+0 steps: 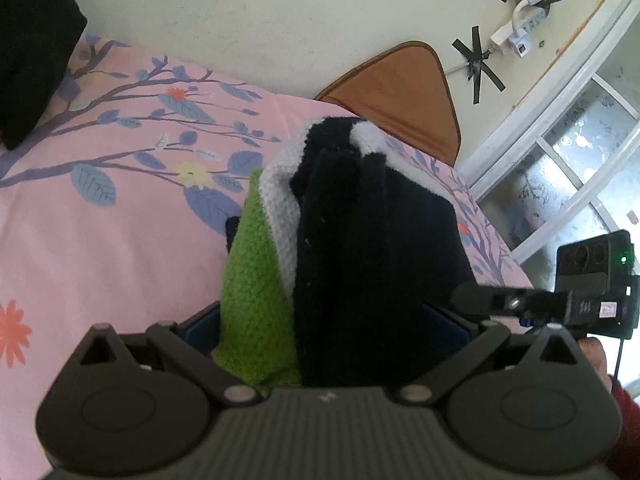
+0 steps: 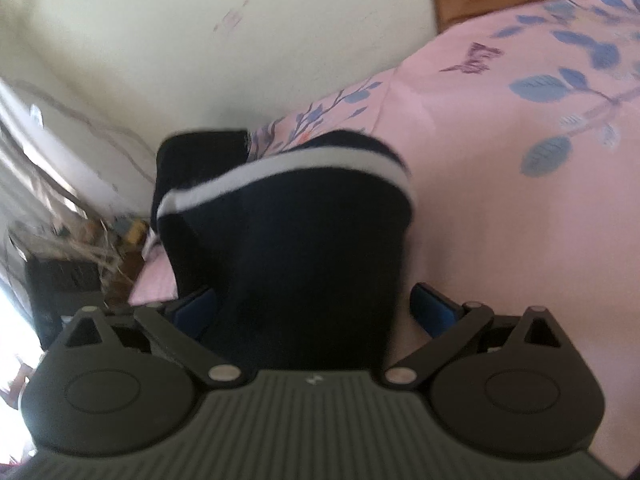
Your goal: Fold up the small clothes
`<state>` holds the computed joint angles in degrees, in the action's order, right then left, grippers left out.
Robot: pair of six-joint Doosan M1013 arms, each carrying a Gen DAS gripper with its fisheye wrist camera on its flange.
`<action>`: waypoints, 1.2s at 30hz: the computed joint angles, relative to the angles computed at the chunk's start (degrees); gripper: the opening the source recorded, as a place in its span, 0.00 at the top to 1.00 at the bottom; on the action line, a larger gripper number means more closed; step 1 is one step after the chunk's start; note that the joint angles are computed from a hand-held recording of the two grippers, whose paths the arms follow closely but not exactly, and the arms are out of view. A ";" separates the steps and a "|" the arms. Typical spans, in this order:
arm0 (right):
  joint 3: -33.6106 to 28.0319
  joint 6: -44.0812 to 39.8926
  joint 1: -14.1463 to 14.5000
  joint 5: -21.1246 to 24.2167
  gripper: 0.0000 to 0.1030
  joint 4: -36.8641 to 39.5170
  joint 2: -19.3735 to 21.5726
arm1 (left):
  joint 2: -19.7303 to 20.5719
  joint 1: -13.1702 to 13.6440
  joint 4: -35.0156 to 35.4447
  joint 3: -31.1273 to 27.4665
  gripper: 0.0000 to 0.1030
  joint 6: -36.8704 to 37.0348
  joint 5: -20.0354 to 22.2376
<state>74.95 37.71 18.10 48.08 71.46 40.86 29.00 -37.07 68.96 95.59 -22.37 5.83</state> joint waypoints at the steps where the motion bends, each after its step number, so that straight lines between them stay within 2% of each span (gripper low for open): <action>1: -0.07 -0.76 0.53 -0.88 0.02 -1.68 -0.24 | 0.06 -0.14 -2.33 -0.20 0.00 2.82 0.53; 4: 0.62 -4.71 2.29 -5.44 0.00 -6.55 -1.20 | 0.25 -0.65 -9.51 -0.94 0.00 11.94 2.67; 6: 1.78 -6.37 3.11 -8.87 0.00 -8.37 -1.98 | 0.25 -0.76 -7.63 -0.85 0.00 10.62 2.84; 7: 2.16 -7.01 3.05 -9.13 0.00 -8.13 -2.15 | 0.19 -0.70 -6.46 -0.67 0.00 9.62 2.53; 12: 3.43 -10.75 1.93 -7.90 0.00 -3.65 -2.28 | 0.29 -1.28 -3.44 -0.69 0.00 7.96 4.08; 19: 4.42 -12.53 2.46 -10.48 0.00 -2.69 -2.89 | 0.51 -1.86 -15.25 -2.02 0.00 21.03 7.27; 27: 3.31 -11.07 2.32 -9.13 0.00 -3.61 -2.34 | 1.22 -1.61 -29.26 -4.76 0.00 32.97 11.13; 30: 2.15 -9.95 1.85 -6.72 0.00 -5.12 -1.84 | 1.79 -1.63 -30.38 -5.93 0.00 33.51 12.42; 33: 0.68 -8.44 1.59 -4.56 0.00 -7.71 -1.31 | 2.20 -1.57 -27.48 -6.23 0.00 29.84 11.84; 34: 0.04 -7.35 1.56 -3.76 0.01 -8.89 -1.11 | 2.29 -1.59 -26.23 -6.26 0.00 28.23 11.71; 36: -0.20 -7.37 1.51 -3.20 0.20 -8.59 -1.10 | 2.47 -1.74 -27.01 -6.95 0.04 28.05 12.87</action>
<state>74.75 30.33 19.61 44.88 62.86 39.76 31.47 -38.81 41.95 88.64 5.68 18.70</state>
